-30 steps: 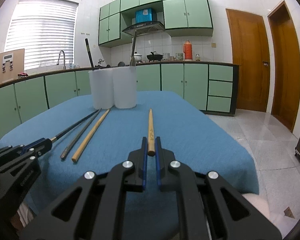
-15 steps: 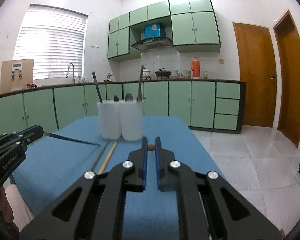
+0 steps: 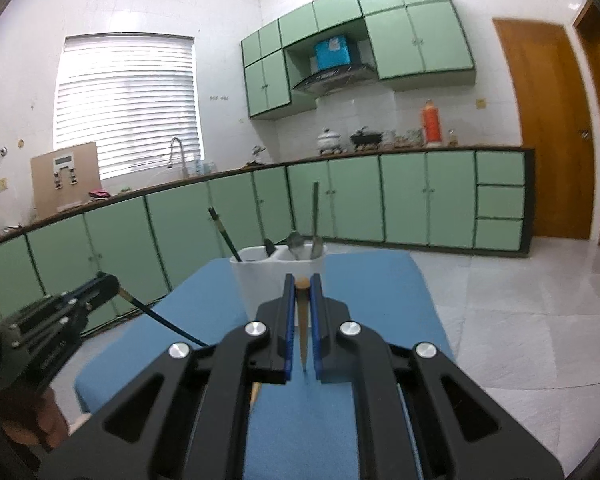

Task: Organize utensils
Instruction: 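Lift both chopsticks and carry them over the white holder, then lower both chopsticks down into the white holder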

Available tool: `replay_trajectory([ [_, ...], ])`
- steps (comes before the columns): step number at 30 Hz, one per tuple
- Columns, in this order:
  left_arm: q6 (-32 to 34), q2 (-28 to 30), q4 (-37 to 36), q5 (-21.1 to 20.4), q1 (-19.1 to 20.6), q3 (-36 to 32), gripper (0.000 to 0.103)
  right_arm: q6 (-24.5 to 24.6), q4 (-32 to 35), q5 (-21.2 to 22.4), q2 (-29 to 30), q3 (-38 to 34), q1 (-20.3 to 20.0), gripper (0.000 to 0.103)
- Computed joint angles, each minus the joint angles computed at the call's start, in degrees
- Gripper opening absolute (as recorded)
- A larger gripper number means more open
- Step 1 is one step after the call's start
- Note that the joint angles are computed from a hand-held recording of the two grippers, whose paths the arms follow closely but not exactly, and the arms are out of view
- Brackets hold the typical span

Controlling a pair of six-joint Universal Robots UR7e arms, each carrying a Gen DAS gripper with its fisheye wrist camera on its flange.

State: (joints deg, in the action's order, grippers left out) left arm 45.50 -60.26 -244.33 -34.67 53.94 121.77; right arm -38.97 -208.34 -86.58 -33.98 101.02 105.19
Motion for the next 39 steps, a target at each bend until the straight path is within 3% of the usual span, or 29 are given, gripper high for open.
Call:
replay_trajectory([
  [8,-6.4,-3.7,12.9,-1.6,1.7,-3.8,0.007,1.2,13.9,-5.4,0.0,-8.1,3.4,0.006],
  [15,-7.7,-5.5,17.0,-2.5,2.5,-5.3,0.007,0.8,19.7,-5.8,0.4,-11.8,4.8,0.006],
  [26,-2.0,-6.5,16.5,-3.8,2.6,-10.0,0.007,-1.5,27.0,-4.0,-1.0,-16.6,6.6,0.006],
  [39,5.0,-4.0,19.6,-8.0,4.3,-25.4,0.007,-1.1,33.0,-2.7,3.6,-31.0,9.8,0.006],
])
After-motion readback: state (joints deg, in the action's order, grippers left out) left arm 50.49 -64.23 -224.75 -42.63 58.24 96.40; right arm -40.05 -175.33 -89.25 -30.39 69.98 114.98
